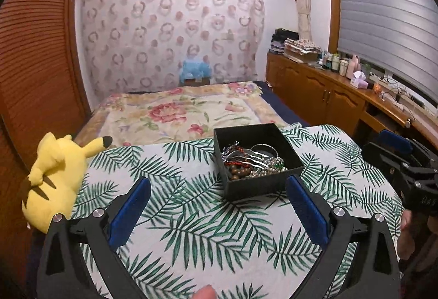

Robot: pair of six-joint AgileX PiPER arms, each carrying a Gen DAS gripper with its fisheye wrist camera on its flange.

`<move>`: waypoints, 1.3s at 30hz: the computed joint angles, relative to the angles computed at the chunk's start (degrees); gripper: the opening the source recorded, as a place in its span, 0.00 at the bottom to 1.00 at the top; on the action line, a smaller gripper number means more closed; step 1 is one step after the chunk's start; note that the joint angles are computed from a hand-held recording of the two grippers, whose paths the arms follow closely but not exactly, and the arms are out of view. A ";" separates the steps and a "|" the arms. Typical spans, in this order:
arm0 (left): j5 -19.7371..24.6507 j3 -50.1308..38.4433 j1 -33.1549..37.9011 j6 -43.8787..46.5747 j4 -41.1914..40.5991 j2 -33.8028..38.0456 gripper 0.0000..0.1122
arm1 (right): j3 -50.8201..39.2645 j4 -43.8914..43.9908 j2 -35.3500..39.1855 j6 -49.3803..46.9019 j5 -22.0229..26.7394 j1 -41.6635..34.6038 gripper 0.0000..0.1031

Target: Organize jewelry

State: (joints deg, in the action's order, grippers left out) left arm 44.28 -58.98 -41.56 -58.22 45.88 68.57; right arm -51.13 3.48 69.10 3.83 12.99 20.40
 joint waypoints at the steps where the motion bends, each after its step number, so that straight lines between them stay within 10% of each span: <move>1: 0.64 0.33 -0.57 -0.61 0.41 -0.48 0.85 | 0.69 0.94 -0.71 -0.44 -0.21 -0.08 0.97; 11: 4.04 3.05 -4.23 -4.46 3.00 -4.31 0.85 | 3.19 -15.79 -2.86 17.24 -0.68 3.20 0.97; 39: 5.50 2.43 -6.45 -6.93 4.47 -4.47 0.85 | 3.57 -21.45 -3.14 23.24 -0.57 4.70 0.97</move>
State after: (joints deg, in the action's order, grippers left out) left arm 49.78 -56.55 -48.01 -65.14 50.36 64.10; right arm -47.55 -17.96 65.95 27.08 12.42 25.10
